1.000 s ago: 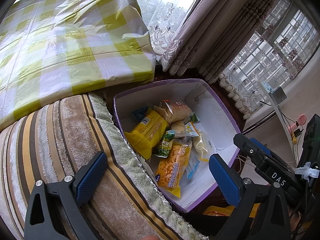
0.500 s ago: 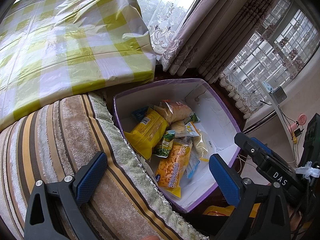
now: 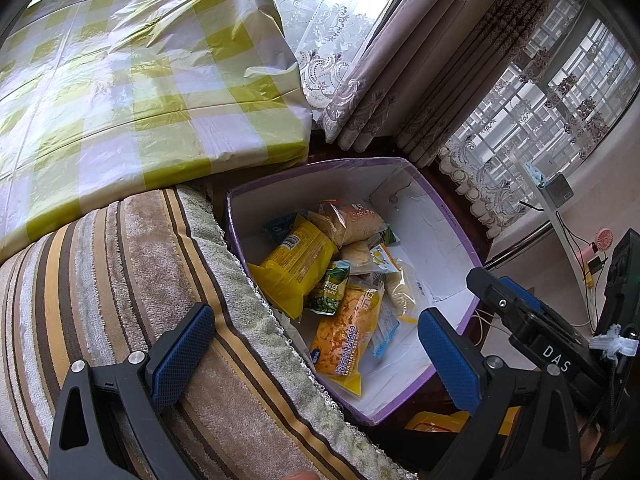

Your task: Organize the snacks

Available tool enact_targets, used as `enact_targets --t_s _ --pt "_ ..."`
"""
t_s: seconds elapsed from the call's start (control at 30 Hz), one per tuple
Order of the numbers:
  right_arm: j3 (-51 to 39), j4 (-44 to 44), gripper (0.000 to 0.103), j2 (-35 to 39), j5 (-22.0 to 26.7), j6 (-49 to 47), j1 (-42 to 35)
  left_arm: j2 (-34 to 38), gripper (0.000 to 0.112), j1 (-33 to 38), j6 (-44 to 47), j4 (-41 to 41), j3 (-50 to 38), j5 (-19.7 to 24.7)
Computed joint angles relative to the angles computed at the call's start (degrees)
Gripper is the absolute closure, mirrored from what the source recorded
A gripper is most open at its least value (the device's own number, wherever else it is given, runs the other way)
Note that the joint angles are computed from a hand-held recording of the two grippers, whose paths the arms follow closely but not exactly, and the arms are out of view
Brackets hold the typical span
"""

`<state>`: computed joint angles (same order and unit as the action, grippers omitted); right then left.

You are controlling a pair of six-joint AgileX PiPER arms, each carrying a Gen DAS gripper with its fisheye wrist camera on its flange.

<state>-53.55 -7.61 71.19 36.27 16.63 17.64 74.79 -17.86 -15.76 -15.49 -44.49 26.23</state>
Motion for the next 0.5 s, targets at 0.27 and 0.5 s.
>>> enact_targets --t_s 0.27,0.5 --pt "0.28 0.34 0.026 -0.15 -0.06 -0.30 -0.39 -0.04 0.010 0.16 0.37 -0.26 0.05 0.04" --pt "0.56 -0.08 0.026 -0.12 -0.18 0.43 -0.22 -0.04 0.010 0.05 0.16 -0.15 0.05 -0.01"
